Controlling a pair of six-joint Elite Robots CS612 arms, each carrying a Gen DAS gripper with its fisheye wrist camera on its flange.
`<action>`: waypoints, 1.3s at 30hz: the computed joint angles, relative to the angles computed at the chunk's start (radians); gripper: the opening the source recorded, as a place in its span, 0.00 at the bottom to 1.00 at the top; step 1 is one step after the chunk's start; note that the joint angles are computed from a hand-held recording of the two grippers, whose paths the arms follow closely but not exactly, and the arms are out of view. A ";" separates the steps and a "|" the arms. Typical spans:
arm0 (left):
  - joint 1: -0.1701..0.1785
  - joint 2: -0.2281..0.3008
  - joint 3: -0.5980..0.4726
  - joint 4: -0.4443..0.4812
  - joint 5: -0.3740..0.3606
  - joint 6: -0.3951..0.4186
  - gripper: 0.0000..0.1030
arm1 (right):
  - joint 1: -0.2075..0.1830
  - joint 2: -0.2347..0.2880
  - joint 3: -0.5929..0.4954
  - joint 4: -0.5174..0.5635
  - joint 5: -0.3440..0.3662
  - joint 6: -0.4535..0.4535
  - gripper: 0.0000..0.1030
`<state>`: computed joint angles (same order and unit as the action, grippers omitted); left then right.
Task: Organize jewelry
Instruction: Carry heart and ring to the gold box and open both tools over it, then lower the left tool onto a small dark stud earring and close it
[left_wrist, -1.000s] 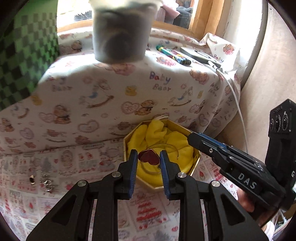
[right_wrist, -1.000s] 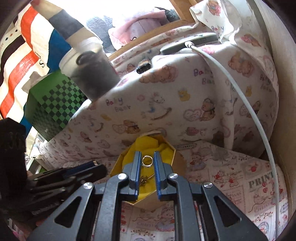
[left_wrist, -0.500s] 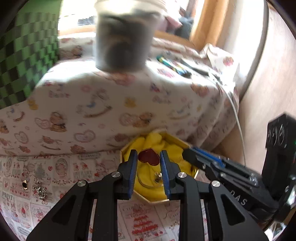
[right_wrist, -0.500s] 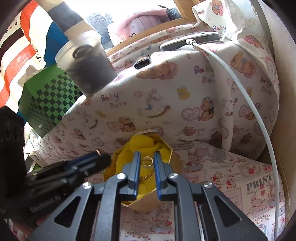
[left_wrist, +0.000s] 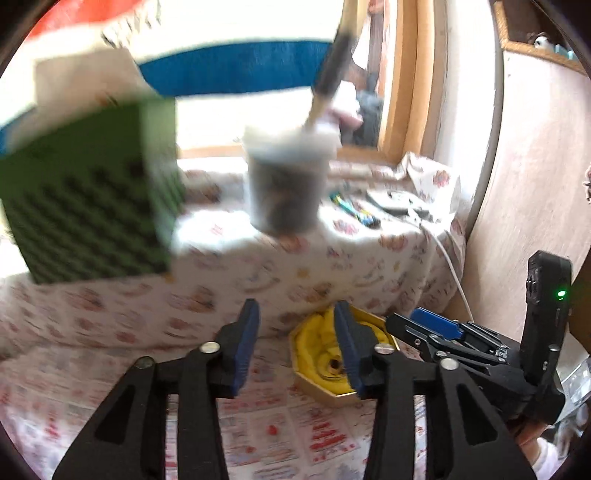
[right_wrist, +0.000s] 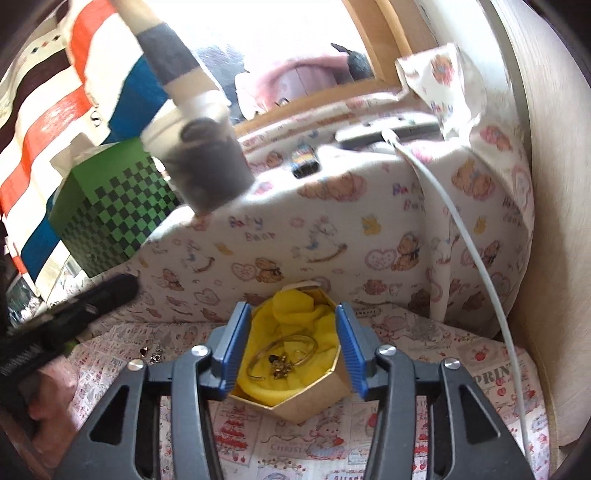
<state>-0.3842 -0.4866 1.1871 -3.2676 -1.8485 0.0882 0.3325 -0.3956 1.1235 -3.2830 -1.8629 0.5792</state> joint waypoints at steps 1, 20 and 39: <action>0.001 -0.008 0.020 -0.043 0.036 -0.009 0.58 | 0.006 0.002 -0.008 0.001 -0.017 -0.011 0.50; 0.058 -0.040 0.136 -0.388 0.222 -0.085 0.99 | 0.079 0.045 -0.100 -0.016 -0.258 -0.172 0.92; 0.116 0.123 -0.171 0.171 0.197 -0.164 0.55 | 0.083 0.080 -0.169 0.146 -0.304 -0.157 0.94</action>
<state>-0.2683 -0.3632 1.0166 -3.0962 -1.6512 -0.0761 0.4156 -0.3159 0.9549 -3.1370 -2.1664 0.4218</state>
